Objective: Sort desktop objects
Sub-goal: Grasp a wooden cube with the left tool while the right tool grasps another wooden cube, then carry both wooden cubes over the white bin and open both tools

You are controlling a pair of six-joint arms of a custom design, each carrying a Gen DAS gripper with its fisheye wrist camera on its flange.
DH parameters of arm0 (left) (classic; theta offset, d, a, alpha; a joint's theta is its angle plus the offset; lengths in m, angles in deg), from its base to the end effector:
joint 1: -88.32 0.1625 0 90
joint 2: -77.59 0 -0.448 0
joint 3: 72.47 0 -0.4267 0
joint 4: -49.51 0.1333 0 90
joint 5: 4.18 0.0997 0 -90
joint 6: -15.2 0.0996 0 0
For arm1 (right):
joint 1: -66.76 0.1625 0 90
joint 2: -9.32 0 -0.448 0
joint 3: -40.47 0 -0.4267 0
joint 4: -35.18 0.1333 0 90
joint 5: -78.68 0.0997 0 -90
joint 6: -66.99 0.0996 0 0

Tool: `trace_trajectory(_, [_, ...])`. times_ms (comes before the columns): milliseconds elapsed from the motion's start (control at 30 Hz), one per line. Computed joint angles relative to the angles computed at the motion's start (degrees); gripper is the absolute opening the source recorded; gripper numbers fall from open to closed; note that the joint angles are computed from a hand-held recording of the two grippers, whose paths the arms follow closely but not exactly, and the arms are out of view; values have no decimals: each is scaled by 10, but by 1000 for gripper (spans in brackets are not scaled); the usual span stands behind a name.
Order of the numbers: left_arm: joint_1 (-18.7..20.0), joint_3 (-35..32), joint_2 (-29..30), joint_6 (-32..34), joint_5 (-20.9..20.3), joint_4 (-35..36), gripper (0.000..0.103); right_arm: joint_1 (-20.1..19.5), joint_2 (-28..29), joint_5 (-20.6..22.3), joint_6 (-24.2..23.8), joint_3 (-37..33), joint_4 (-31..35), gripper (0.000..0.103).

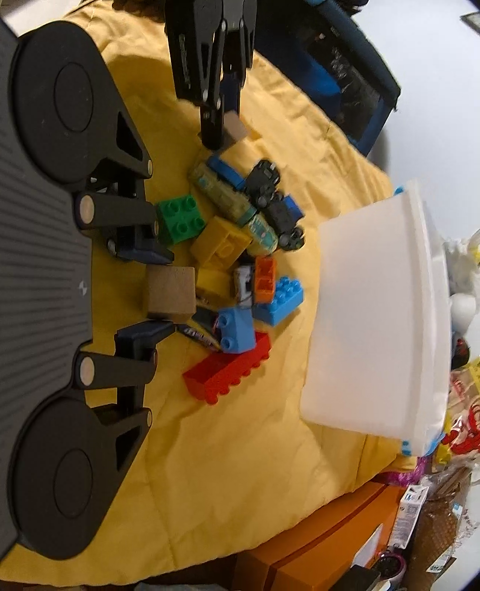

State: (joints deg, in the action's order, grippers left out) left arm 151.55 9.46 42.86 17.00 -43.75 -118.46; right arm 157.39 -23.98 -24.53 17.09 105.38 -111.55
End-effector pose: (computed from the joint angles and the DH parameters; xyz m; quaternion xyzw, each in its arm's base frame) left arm -0.1621 -0.7877 0.1011 0.1057 0.8732 -0.3231 0.3491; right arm 0.1201 -0.8680 0.1393 0.3912 -0.8875 0.1496 0.1921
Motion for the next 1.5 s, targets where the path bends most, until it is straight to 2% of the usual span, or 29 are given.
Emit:
trace_trajectory(133, [2, -6, 4, -3, -1, 3, 36, 2, 11, -5, -22, -6, -9, 40])
trace_trajectory(233, [1, -3, 2, 9, -6, -11, 35, 1, 8, 4, -4, -8, -2, 39])
trace_trajectory(667, [-17, 10, -21, 6, -5, -68, 36, -2, -20, 60, 16, -10, 0, 34])
trace_trajectory(867, [-18, 7, -17, 8, -4, -57, 36, -1, 4, -1, 6, -32, 34, 34])
trace_trajectory(1067, [-22, 17, -21, 6, -4, -53, 36, -7, 17, -15, -8, -32, 26, 33])
trace_trajectory(1300, [-28, 0, -25, 5, 6, -70, 36, -5, -11, 47, 8, -28, 23, 33])
trace_trajectory(1500, [-35, -81, -1, 52, 7, -72, 36, 16, 12, 106, 46, -116, 41, 33])
